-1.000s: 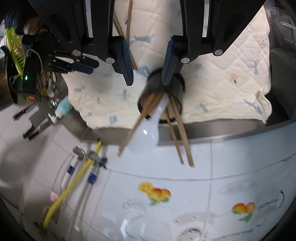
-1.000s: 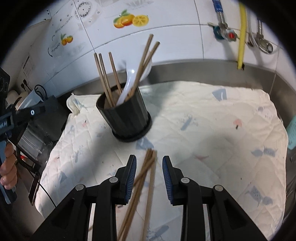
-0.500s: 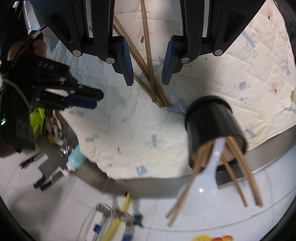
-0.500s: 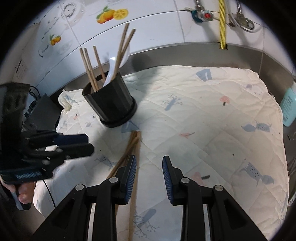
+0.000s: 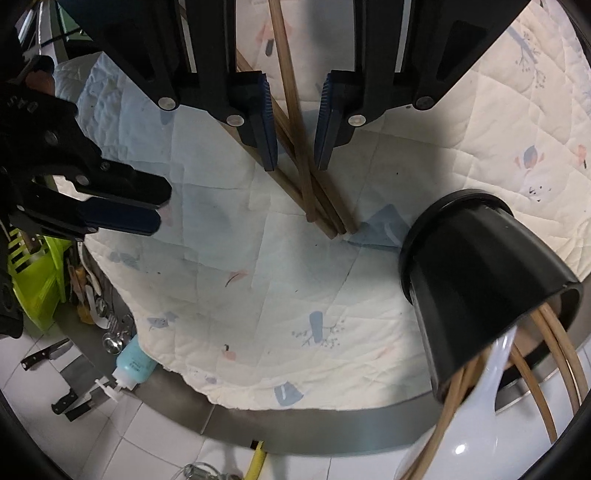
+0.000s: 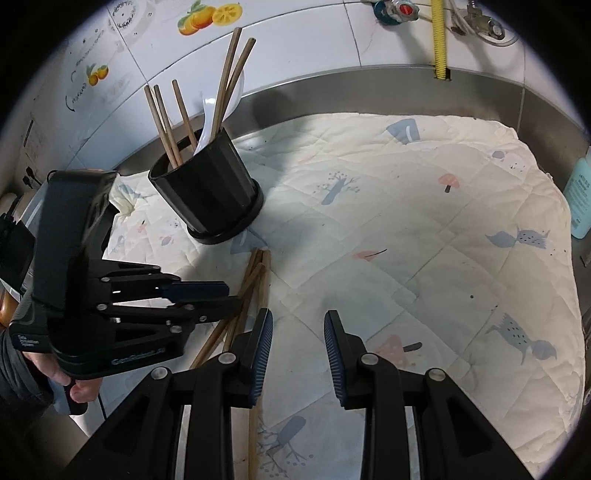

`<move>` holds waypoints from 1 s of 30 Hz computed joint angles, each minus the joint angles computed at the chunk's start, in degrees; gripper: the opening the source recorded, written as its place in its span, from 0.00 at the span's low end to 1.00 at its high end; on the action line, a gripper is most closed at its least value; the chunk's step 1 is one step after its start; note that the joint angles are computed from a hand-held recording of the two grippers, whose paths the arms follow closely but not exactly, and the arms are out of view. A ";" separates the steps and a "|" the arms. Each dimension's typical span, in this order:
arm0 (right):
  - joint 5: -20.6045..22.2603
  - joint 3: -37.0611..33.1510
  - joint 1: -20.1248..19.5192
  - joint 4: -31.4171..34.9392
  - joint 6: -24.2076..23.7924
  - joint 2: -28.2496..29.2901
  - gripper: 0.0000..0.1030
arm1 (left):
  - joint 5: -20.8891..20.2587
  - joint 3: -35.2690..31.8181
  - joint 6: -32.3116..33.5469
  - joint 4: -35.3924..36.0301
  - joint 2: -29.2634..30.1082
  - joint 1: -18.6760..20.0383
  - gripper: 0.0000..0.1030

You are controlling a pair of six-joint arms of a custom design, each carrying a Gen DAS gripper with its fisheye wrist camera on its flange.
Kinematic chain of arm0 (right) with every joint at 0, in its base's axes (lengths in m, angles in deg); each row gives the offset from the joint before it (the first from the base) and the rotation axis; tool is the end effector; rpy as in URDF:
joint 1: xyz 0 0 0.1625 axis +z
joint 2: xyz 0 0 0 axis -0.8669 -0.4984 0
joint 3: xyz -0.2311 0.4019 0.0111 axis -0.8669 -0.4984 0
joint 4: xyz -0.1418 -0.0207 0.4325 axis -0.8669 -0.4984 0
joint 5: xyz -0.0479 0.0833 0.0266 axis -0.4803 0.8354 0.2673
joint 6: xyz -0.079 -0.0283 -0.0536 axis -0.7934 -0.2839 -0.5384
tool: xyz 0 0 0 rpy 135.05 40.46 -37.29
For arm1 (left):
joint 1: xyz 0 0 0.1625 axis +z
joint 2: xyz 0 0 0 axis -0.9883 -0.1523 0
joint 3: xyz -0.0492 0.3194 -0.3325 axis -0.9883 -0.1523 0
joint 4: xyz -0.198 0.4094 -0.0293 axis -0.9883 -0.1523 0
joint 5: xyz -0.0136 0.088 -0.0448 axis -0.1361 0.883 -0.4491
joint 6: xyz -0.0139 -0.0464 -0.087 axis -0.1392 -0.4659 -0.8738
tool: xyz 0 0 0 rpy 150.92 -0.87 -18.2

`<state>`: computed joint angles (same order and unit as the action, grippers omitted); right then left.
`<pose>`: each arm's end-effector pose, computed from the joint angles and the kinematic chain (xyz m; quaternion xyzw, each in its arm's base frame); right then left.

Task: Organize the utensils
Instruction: 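Move the left tool to the chopstick pile while the right tool grasps a chopstick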

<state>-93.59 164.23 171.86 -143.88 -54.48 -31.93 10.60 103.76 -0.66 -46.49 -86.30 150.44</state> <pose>0.3627 -0.7130 0.0621 0.0704 -0.9208 0.2851 0.2566 -0.1456 -0.8668 0.2174 0.3672 0.9090 -0.0151 0.1967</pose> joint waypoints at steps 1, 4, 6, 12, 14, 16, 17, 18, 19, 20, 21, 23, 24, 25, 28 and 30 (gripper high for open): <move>0.11 -0.17 -0.05 0.15 -0.05 0.13 0.31 | 0.16 -0.30 -0.18 0.18 0.31 0.11 0.19; 0.30 -0.63 -0.17 0.52 -0.10 0.46 0.32 | 0.73 -0.73 -0.26 0.39 0.90 0.32 0.14; 0.45 -0.98 -0.25 0.84 -0.12 0.67 0.31 | 0.47 -0.83 0.03 0.28 1.07 0.51 0.09; 1.54 -2.22 -0.53 2.35 -0.56 1.46 0.31 | 0.17 0.05 0.71 -1.26 0.43 0.61 0.08; 1.81 -3.02 -0.59 3.16 -0.94 1.99 0.29 | -0.24 0.70 0.85 -2.25 -0.30 0.63 0.08; 2.13 -3.54 -0.67 3.82 -1.27 2.37 0.22 | -0.75 1.18 0.99 -3.33 -1.12 0.57 0.08; 2.20 -4.20 -0.75 4.45 -1.39 2.80 0.22 | -0.81 1.31 1.09 -3.72 -1.40 0.55 0.08; 2.22 -4.57 -0.80 4.80 -1.43 3.08 0.20 | -0.92 1.57 1.19 -4.47 -1.89 0.50 0.08; 2.40 -5.19 -0.88 5.43 -1.51 3.47 0.18 | -1.21 1.68 1.07 -5.07 -2.37 0.49 0.08; 2.51 -5.76 -0.95 5.92 -1.63 3.86 0.17 | -1.52 1.68 0.94 -5.27 -2.68 0.51 0.08; 2.52 -6.17 -0.98 6.20 -1.80 4.17 0.16 | -1.93 1.72 0.78 -5.73 -3.16 0.50 0.08; 2.78 -7.38 -1.12 7.53 -1.99 4.87 0.15 | -2.27 1.93 0.89 -6.67 -4.03 0.41 0.08; 2.81 -8.01 -1.17 8.03 -2.14 5.28 0.15 | -2.34 1.98 0.90 -6.97 -4.32 0.35 0.08; 2.80 -8.58 -1.20 8.49 -2.26 5.66 0.14 | -2.37 1.99 0.97 -7.30 -4.60 0.32 0.08; 2.43 -10.34 -1.26 9.92 -2.76 6.83 0.13 | -2.62 2.06 1.06 -8.35 -5.52 0.22 0.07; 2.05 -11.17 -1.22 10.73 -3.08 7.35 0.13 | -3.05 2.10 1.14 -8.98 -6.18 0.19 0.07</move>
